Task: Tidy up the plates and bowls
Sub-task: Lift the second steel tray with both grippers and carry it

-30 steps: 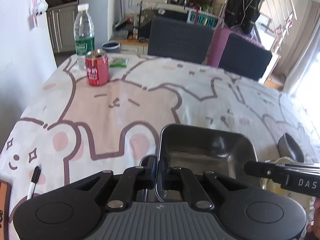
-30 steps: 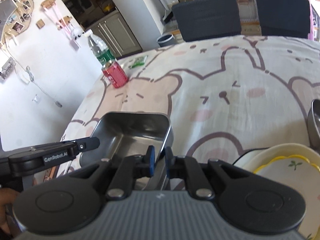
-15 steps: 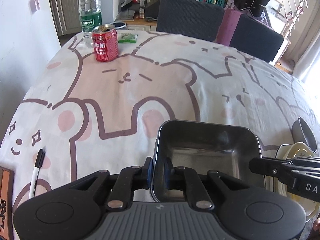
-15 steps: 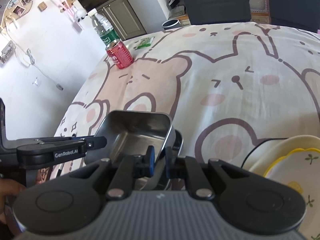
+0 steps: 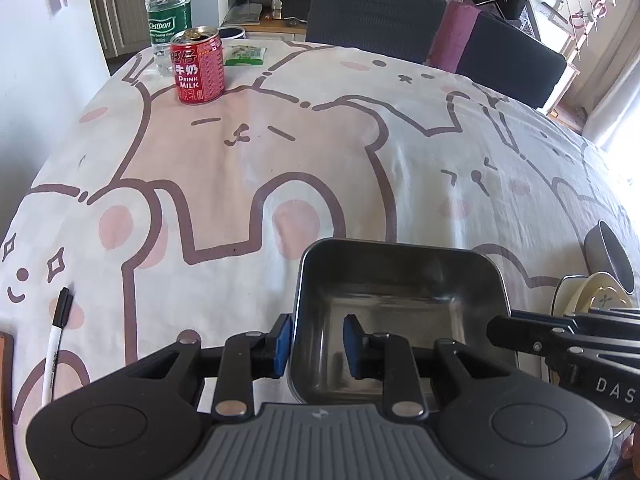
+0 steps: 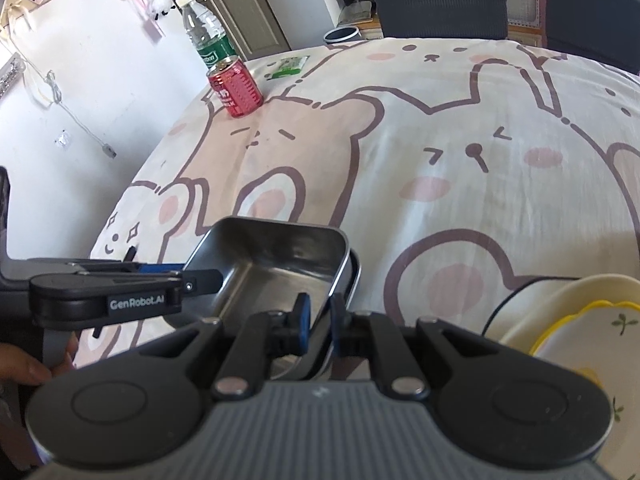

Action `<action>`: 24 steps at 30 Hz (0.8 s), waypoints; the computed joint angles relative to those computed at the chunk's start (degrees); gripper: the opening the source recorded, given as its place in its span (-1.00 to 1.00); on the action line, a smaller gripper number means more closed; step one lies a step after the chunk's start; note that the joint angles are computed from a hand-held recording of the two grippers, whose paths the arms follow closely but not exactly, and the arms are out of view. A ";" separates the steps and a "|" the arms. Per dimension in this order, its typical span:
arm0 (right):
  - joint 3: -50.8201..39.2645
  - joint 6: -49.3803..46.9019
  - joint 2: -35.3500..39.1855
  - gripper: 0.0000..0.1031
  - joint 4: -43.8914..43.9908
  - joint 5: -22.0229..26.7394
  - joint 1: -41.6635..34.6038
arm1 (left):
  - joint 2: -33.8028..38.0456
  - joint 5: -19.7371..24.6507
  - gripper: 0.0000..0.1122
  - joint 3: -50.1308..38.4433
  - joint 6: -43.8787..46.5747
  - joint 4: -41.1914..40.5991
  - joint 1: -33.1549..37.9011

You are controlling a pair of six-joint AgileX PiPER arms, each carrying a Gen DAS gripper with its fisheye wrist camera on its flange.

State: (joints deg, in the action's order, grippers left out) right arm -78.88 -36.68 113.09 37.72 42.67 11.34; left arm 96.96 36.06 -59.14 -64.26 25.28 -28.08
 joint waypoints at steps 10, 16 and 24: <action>-0.87 2.62 0.81 -0.74 -3.29 0.70 0.98 | 0.31 -0.12 -0.43 -0.32 1.37 -0.81 0.09; -1.13 4.43 1.22 -0.69 -5.94 0.38 1.83 | 0.26 -0.42 -0.41 -0.34 1.58 -0.65 -0.14; -1.89 5.77 1.92 -0.69 -7.52 1.06 2.20 | 0.35 0.17 -0.41 -0.72 1.67 0.03 -0.50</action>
